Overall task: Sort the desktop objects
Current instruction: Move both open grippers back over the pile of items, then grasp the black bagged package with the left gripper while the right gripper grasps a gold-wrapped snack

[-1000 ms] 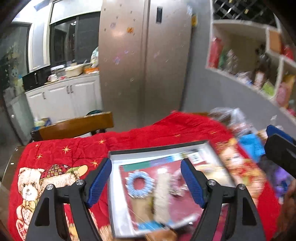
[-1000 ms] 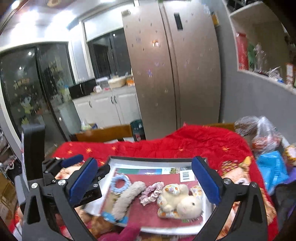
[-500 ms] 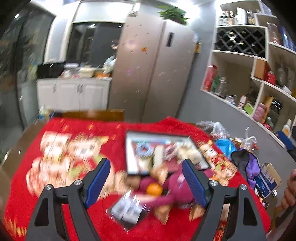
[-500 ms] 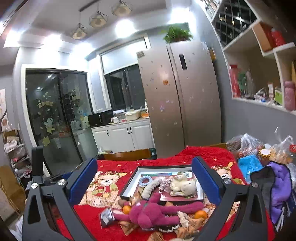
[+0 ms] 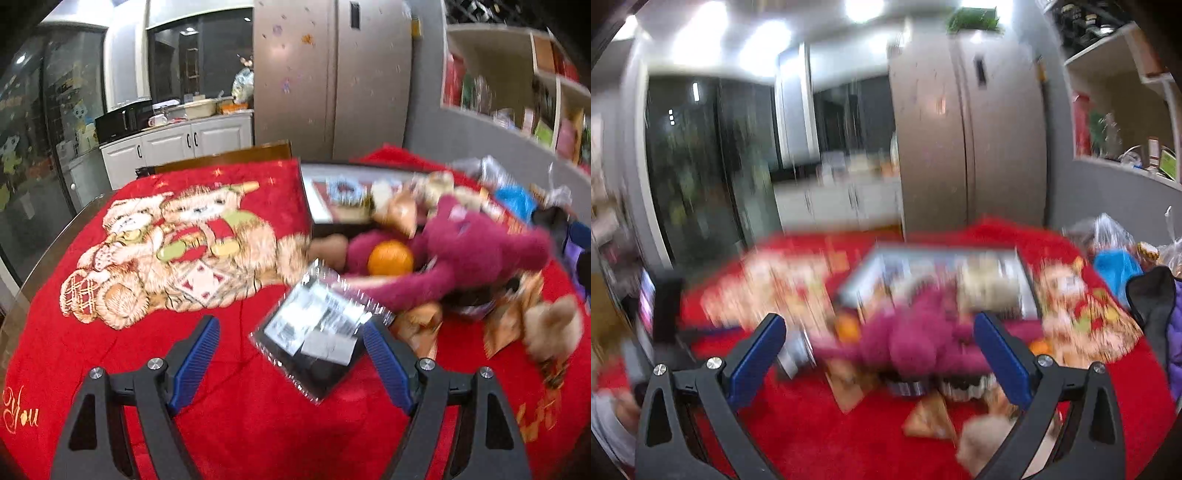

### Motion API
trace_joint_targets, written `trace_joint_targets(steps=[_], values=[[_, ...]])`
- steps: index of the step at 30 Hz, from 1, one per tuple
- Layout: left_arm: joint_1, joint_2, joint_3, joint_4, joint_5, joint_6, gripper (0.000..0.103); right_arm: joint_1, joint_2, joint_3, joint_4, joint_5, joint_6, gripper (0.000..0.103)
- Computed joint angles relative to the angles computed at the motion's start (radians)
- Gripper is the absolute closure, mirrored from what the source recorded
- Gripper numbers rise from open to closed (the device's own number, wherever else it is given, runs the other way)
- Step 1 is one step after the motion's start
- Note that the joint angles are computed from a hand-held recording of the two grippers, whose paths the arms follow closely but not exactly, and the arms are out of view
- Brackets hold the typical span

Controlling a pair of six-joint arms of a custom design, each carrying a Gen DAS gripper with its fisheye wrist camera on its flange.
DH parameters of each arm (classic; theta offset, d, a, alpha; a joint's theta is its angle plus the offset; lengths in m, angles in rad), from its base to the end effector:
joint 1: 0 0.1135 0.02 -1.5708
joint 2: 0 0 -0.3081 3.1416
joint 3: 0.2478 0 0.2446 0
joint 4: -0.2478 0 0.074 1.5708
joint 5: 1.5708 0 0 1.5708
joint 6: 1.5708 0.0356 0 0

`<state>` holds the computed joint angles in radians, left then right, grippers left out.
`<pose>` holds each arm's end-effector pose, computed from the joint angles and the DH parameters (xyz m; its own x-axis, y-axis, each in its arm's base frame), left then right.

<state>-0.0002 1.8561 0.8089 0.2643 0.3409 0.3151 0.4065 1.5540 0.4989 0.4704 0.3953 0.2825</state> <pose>0.3535 -0.0120 0.1579 -0.5971 0.2922 -0.7471 0.4441 0.8960 -0.0045 0.2562 0.0954 0.1859 -0.5064 0.0621 -0.8601 0.0742 0.9968 0.0283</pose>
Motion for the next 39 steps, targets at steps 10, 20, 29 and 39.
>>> trace_joint_targets(steps=[10, 20, 29, 39], values=[[-0.040, 0.061, 0.031, -0.046, -0.096, 0.051, 0.021, -0.020, 0.232, 0.029, 0.021, -0.022, 0.033, 0.000], [-0.061, 0.073, 0.033, -0.077, -0.113, 0.126, 0.021, -0.009, 0.245, 0.034, 0.005, -0.143, 0.090, 0.000], [-0.047, 0.104, 0.081, -0.119, -0.126, 0.085, 0.011, -0.046, 0.307, 0.069, -0.046, -0.025, 0.117, 0.001], [-0.021, 0.134, 0.137, -0.197, -0.106, 0.026, 0.000, -0.068, 0.308, 0.079, -0.095, 0.007, 0.104, 0.019]])
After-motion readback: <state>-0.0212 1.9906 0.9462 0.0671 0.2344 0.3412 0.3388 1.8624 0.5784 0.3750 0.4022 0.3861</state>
